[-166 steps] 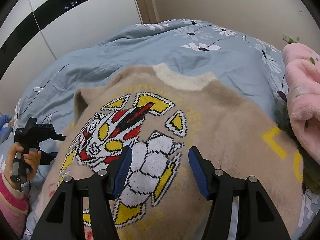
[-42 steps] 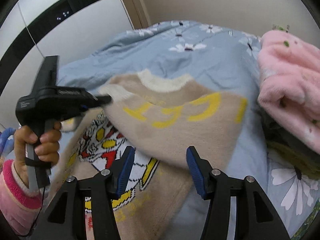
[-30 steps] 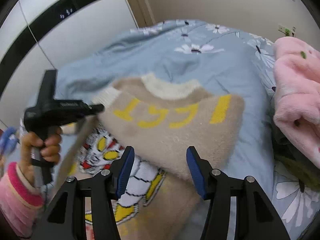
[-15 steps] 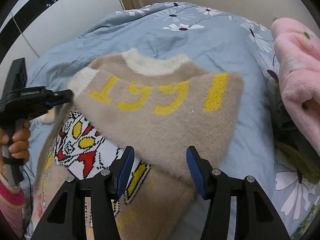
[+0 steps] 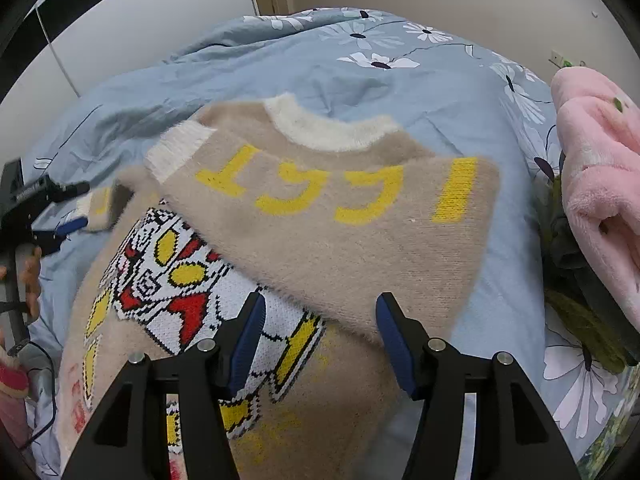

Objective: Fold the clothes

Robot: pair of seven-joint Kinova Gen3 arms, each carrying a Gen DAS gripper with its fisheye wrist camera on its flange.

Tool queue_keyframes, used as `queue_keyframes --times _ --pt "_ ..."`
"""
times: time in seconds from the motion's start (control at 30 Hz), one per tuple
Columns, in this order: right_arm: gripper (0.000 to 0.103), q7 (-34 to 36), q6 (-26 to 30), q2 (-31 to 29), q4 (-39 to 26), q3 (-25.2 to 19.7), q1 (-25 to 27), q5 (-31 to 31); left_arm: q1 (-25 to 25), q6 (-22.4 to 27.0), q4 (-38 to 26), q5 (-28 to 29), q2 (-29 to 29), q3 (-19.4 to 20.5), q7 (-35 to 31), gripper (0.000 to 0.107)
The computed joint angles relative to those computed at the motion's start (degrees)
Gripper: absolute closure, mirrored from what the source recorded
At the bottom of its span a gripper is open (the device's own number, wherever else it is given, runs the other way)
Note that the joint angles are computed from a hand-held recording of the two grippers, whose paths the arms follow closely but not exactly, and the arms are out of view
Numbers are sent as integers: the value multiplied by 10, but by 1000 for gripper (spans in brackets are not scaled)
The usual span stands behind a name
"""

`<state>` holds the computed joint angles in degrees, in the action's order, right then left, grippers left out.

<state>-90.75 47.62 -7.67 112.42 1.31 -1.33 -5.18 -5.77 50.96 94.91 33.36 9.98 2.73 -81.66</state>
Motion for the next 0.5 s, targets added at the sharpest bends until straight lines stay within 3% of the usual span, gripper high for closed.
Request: queue_keyframes --times 0.1,0.17,0.27,0.5 --pt "44 -14 5 2 -4 -8 -2 14 -39 -1 22 27 7 3 13 33" --pt "44 -19 8 4 -6 -11 -5 21 -35 -6 33 40 13 -20 29 33" --pt "44 -27 11 7 -9 -16 -10 31 -60 1 36 70 39 -17 35 33" --pt "44 -32 20 13 -16 -21 -20 46 -45 -84 37 17 44 -20 92 27"
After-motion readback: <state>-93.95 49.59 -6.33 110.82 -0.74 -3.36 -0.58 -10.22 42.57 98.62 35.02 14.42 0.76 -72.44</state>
